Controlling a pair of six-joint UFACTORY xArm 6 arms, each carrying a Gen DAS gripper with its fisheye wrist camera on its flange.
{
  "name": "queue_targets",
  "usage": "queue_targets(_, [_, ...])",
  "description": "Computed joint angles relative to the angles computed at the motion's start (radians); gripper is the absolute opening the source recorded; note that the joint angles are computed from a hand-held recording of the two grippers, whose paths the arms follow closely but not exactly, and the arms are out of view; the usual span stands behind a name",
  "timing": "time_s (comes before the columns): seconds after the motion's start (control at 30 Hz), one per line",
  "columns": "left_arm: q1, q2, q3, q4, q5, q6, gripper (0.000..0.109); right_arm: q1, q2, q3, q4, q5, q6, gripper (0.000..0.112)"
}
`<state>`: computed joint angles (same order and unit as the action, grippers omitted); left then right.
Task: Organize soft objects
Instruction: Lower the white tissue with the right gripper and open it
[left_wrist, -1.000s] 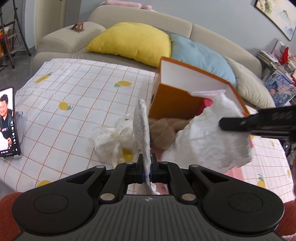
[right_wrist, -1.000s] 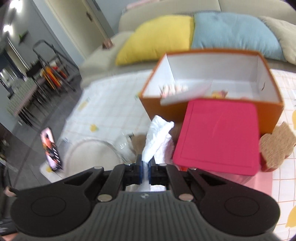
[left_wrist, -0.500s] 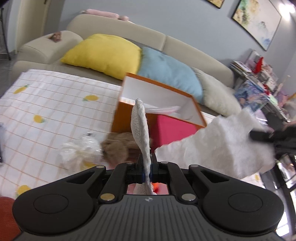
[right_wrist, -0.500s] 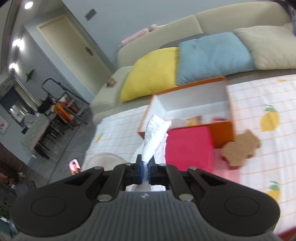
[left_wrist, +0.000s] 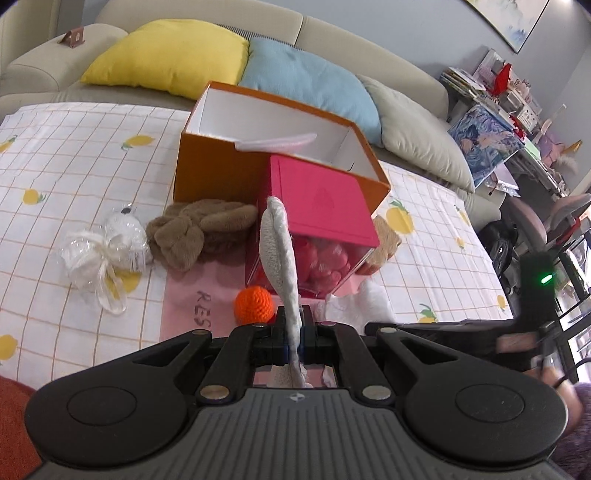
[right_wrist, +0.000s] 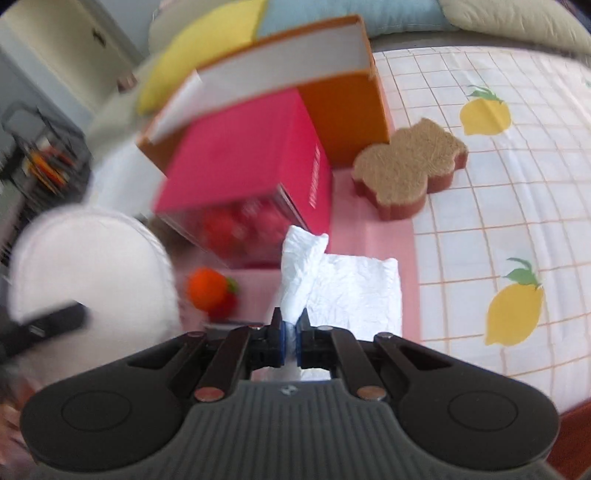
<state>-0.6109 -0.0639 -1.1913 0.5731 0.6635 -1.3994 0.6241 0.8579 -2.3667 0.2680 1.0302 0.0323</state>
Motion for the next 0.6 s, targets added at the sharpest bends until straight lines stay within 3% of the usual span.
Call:
queue_targets(0.13, [0.001,0.009,-0.003,-0.02,-0.001,0.009,0.005,0.014,-0.014,0.078,-0.078,-0.055,-0.027,0.004])
queue_targets(0.23, [0.003,0.027,-0.019,-0.036,-0.011,0.027,0.005,0.016,-0.029,0.112,-0.136,-0.081,0.001,0.016])
queue_targets(0.3, [0.006,0.041,-0.031,-0.046,-0.02,0.04,0.005,0.015,-0.066,0.172,-0.163,-0.129,0.032,0.061])
queue_targets(0.37, [0.008,0.048,-0.036,-0.053,-0.027,0.05,0.005,0.016,-0.103,0.232,-0.191,-0.179,0.066,0.081])
queue_targets(0.47, [0.011,0.058,-0.039,-0.064,-0.038,0.056,0.005,0.007,-0.055,0.155,-0.189,-0.111,0.124,0.094])
queue_targets(0.6, [0.013,0.065,-0.038,-0.079,-0.048,0.059,0.005,-0.014,0.075,-0.057,-0.07,0.049,0.2,0.094])
